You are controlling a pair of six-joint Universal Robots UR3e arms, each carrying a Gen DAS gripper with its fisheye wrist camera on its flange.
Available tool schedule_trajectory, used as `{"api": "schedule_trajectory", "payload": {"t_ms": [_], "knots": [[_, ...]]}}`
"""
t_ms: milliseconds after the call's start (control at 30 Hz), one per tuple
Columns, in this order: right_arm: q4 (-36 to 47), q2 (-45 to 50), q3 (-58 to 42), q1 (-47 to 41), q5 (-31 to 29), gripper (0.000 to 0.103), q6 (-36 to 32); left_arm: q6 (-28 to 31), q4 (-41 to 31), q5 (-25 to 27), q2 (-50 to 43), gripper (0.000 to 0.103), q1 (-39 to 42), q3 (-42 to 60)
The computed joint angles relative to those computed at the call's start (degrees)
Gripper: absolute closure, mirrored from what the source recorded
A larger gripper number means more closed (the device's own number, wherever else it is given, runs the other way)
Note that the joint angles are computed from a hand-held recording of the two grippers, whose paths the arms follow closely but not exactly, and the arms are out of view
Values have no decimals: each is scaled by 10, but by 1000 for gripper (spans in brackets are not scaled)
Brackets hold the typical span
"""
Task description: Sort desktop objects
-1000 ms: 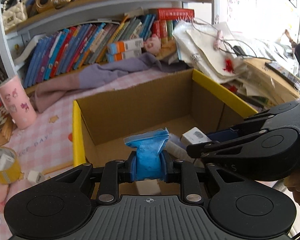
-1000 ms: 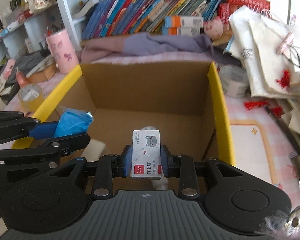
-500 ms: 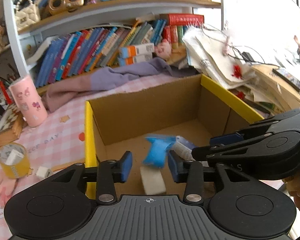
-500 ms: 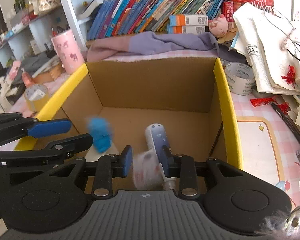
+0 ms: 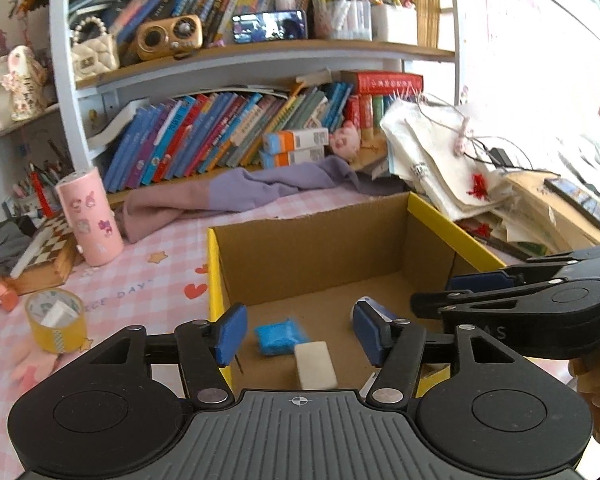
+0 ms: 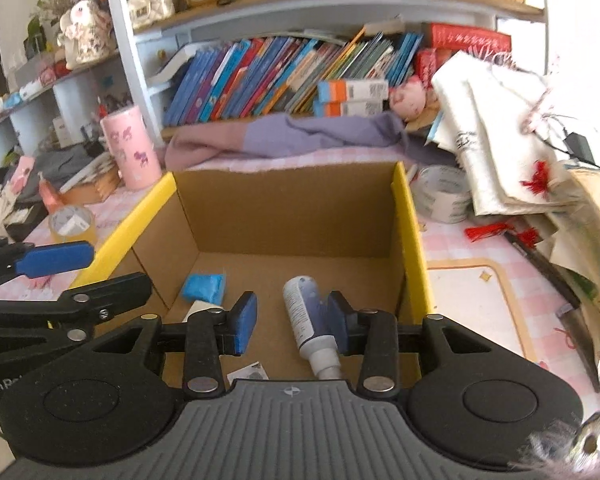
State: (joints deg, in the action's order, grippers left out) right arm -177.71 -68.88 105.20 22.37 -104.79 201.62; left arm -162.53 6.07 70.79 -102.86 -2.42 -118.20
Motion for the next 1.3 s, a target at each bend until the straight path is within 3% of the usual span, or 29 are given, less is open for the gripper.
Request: {"api": "schedule_trajectory", "payload": {"t_ms": [567,833,1000,1067,1300], "knots": [[4,-20,20,101,-129,59,59,50,27,-84,110,39,92,-148],[60,-1,-13,177,-217,56,130,141,-47,-174,207,39,185,-225],[145,16,-55,225,-252,56,213,244,-207,-241,324,38,281,-263],[182,25,-76,246,-264,56,245,299,-292,-264,378,34,325,-273],[311,71,-169,312,-297,55,351,519,-618,-321,544,33,471,-275]]}}
